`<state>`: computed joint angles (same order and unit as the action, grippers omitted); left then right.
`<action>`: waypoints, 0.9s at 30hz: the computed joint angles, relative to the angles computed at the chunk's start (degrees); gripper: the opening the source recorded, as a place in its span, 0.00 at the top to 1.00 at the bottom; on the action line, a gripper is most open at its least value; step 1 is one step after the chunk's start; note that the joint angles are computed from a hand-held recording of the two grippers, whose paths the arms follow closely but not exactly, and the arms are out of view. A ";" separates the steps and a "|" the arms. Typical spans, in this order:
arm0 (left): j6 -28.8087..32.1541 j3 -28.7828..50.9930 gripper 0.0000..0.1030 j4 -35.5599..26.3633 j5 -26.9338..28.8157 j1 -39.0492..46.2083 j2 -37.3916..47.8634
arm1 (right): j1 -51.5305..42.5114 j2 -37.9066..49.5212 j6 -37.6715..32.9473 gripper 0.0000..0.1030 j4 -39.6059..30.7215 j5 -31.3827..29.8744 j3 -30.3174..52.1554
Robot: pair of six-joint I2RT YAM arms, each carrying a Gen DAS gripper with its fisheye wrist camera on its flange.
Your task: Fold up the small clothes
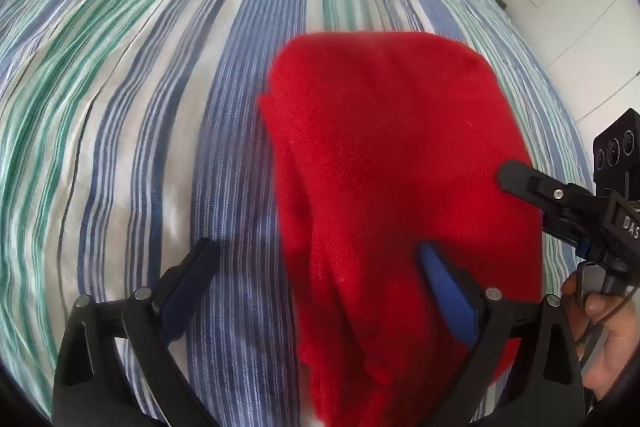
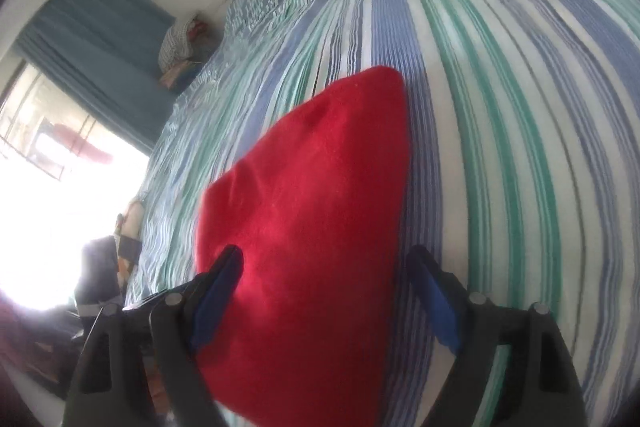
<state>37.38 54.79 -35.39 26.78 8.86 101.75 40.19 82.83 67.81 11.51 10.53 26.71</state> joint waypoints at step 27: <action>36.02 -19.27 0.03 -17.14 8.66 32.15 -42.19 | 38.99 -3.84 34.92 0.18 -69.32 17.40 16.30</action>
